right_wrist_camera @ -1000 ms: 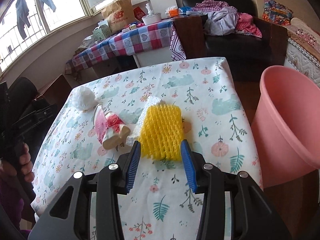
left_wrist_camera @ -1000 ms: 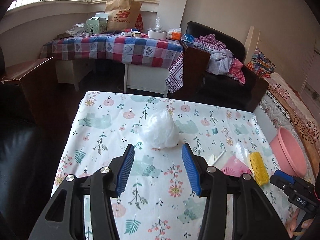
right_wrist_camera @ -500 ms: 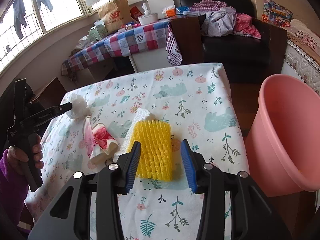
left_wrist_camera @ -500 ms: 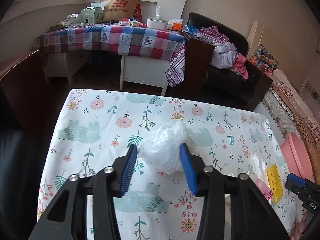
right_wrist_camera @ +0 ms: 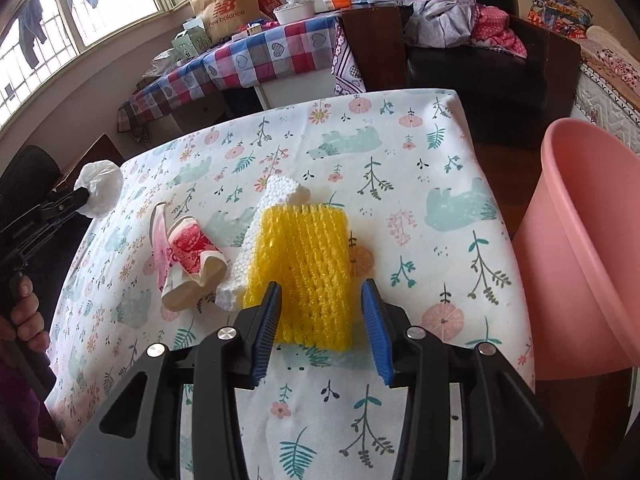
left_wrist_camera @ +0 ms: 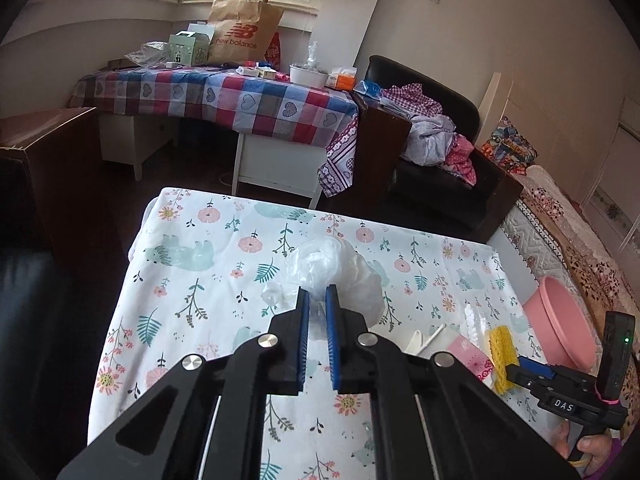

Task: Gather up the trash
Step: 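Grasp the white plastic bag with the left gripper while the right grasps another yellow foam net, then carry the white plastic bag and yellow foam net over the pink bucket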

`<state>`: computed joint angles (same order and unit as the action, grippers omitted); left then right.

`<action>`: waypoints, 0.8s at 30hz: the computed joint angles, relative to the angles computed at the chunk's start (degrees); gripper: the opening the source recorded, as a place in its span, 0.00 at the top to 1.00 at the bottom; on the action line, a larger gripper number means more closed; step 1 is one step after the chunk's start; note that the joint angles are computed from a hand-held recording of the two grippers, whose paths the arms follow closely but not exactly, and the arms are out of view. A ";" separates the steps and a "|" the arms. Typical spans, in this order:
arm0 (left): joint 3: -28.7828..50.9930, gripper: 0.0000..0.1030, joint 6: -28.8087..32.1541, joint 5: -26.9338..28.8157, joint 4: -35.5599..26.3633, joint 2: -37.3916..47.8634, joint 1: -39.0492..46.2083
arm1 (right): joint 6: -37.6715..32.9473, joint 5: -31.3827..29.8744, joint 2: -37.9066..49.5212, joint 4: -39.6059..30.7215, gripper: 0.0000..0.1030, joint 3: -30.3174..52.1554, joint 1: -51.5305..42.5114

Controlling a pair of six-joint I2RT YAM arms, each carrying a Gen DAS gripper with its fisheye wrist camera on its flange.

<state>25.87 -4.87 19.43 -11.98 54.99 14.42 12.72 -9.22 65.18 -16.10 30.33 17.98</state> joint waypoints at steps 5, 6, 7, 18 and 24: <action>-1.14 0.93 0.77 -0.74 -5.29 -7.17 -1.37 | -0.10 0.09 -7.81 -2.82 0.89 -1.78 -1.30; -1.33 0.93 0.89 -1.06 -6.19 -8.50 -1.86 | -0.20 0.11 -9.78 -3.82 0.89 -2.11 -1.63; -1.37 0.93 0.67 -1.38 -7.45 -10.04 -2.62 | -0.26 0.11 -11.81 -4.91 0.89 -2.43 -2.01; -1.88 0.93 -5.18 -6.59 -13.13 -17.54 -15.63 | -2.93 2.73 -26.60 -14.99 0.89 -4.23 -3.34; -0.33 0.93 -11.43 -14.71 -9.63 -12.88 -29.95 | -7.37 -1.86 -33.30 -20.76 0.89 -3.27 -11.94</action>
